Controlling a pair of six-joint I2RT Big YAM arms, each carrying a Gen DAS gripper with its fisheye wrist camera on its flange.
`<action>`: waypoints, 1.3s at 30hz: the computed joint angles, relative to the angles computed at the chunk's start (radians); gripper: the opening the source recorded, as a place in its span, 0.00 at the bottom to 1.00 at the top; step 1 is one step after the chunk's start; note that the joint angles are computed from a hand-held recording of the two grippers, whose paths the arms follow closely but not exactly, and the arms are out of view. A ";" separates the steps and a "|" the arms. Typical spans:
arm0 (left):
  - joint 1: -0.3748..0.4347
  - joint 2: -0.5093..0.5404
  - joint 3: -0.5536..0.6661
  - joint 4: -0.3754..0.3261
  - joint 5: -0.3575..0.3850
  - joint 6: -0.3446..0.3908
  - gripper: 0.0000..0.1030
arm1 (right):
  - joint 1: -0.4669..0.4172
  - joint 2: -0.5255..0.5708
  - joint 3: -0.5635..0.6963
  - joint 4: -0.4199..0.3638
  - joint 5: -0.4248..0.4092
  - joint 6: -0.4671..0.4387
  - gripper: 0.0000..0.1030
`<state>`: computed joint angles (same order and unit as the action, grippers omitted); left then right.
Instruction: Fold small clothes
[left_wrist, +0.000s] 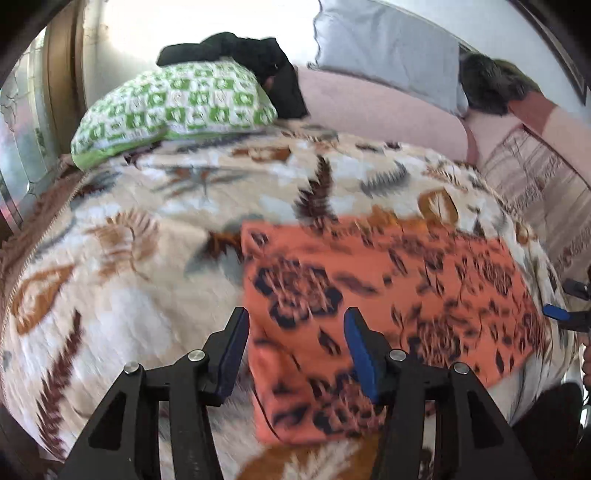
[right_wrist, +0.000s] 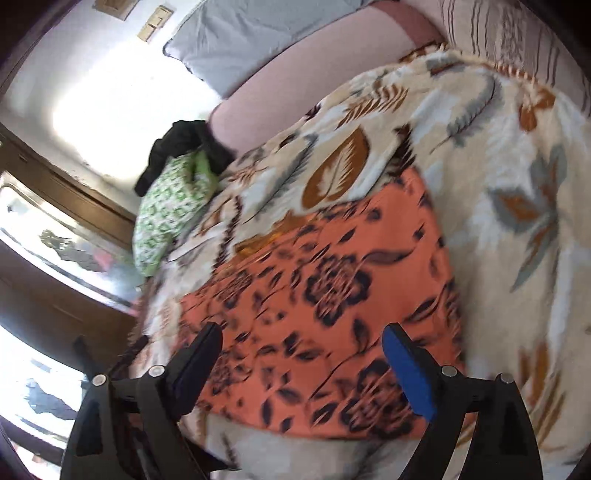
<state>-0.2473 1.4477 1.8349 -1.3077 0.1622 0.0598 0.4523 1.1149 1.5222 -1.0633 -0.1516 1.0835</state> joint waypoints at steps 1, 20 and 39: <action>-0.013 0.011 -0.018 -0.048 -0.067 -0.011 0.53 | 0.009 -0.021 -0.049 0.032 -0.004 0.037 0.88; 0.010 -0.047 -0.015 -0.088 -0.177 -0.084 0.53 | 0.047 -0.154 -0.166 0.039 0.125 0.227 0.86; -0.040 0.068 -0.031 -0.051 -0.234 -0.059 0.67 | -0.132 0.021 -0.081 0.249 -0.099 0.161 0.87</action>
<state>-0.2877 1.5158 1.8037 -1.3582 -0.0717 0.0007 0.3205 1.1354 1.4415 -0.8148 -0.2505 1.2445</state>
